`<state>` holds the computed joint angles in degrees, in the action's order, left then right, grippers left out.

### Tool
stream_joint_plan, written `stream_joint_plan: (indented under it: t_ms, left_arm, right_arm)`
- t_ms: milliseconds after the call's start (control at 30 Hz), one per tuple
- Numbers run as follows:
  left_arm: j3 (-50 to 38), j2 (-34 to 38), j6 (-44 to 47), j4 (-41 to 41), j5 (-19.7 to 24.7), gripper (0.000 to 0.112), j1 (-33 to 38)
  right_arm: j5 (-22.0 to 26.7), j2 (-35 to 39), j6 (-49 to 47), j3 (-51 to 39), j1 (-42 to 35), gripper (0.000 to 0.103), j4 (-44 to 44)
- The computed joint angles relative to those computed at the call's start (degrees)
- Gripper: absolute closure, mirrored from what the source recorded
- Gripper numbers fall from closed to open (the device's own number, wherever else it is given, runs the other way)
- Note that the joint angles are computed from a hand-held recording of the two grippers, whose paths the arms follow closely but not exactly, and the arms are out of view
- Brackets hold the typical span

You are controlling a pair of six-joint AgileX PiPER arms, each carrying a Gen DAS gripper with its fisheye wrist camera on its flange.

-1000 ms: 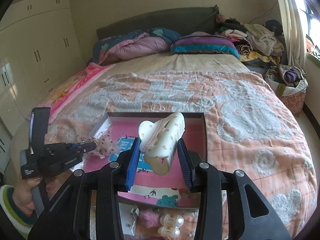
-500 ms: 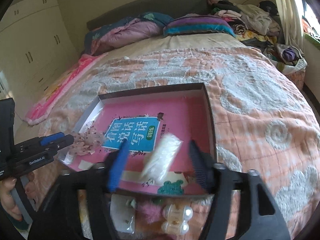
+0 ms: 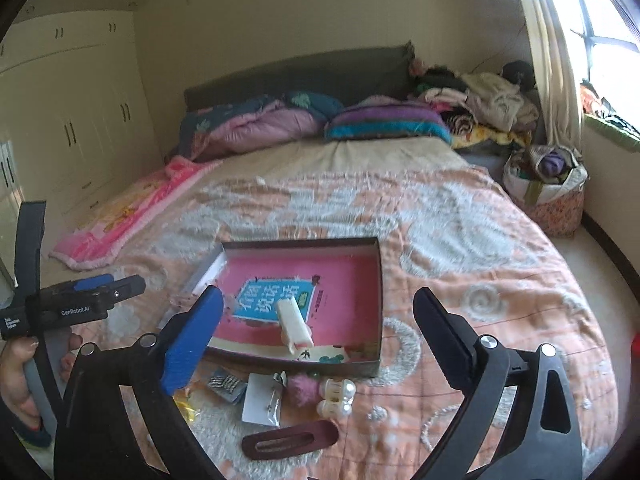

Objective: Organize jewelry
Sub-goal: 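Open both tools and withdraw them from the box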

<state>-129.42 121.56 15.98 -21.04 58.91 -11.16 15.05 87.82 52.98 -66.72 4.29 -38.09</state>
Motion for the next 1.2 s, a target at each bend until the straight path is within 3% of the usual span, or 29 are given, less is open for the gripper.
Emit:
stream_joint_plan:
  t_ms: [600,1200]
  left_arm:
    - [20.29,-18.27,7.53,-7.23,-5.98,0.019,5.22]
    - [34.41,-28.99,14.68,-10.9,-7.32,0.019,7.54]
  right_arm:
    - [6.69,-19.61,6.49,8.89,5.98,0.006,-6.85]
    - [15.87,-27.37,11.22,11.93,16.63,0.006,-12.02]
